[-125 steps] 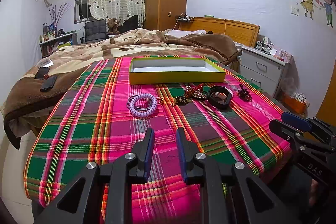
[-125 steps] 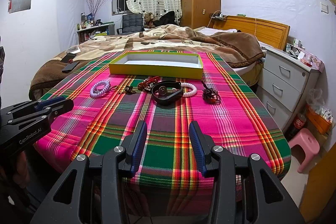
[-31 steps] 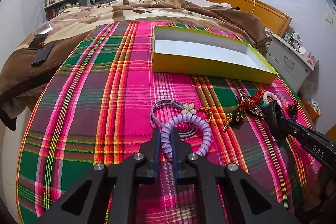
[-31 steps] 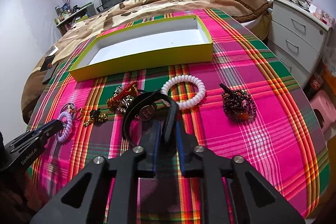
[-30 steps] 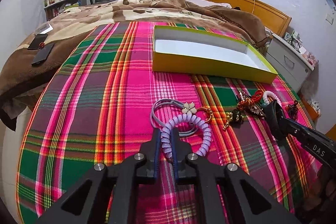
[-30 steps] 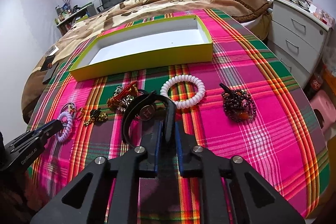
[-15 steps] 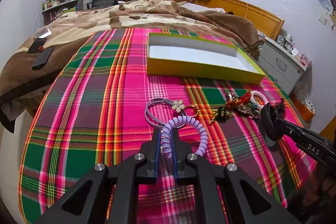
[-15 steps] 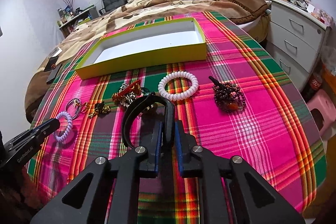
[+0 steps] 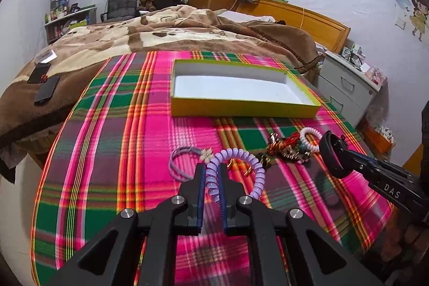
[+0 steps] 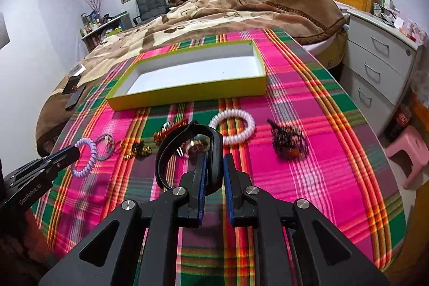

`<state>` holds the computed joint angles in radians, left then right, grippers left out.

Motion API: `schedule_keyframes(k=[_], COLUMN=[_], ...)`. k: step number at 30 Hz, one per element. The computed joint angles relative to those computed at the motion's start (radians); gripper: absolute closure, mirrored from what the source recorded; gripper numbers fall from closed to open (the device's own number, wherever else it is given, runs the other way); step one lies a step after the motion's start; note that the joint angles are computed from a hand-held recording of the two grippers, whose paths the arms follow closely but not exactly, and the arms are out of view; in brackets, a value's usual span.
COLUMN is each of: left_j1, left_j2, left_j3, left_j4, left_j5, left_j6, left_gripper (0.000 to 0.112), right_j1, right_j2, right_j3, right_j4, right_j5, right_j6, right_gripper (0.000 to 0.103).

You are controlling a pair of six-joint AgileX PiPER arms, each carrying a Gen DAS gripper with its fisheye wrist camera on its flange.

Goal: Organize jewelry
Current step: 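Carry the lavender coil and black band into the yellow-rimmed box with both grippers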

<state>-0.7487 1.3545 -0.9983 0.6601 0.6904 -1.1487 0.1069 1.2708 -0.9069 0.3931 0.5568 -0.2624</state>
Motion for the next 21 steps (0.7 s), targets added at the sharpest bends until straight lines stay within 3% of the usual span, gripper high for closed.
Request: schedule_keyframes(k=[8,21], left_j1=[0.067,0.241], left_j2=[0.093,0.392], left_j3=[-0.155,-0.543], left_j4=[-0.072,-0.277], left_j5=[-0.014,-0.015], left_j6=[0.177,0.517], left_gripper=[0.103,0.103], right_j1=[-0.008,0.009], right_j2=[0.099,0.4], right_j3=[-0.142,-0.501], right_j4=[-0.009,-0.074], right_j5=[0.017,0.063], right_j6=[-0.033,-0.034], right_gripper=[0.091,0.091])
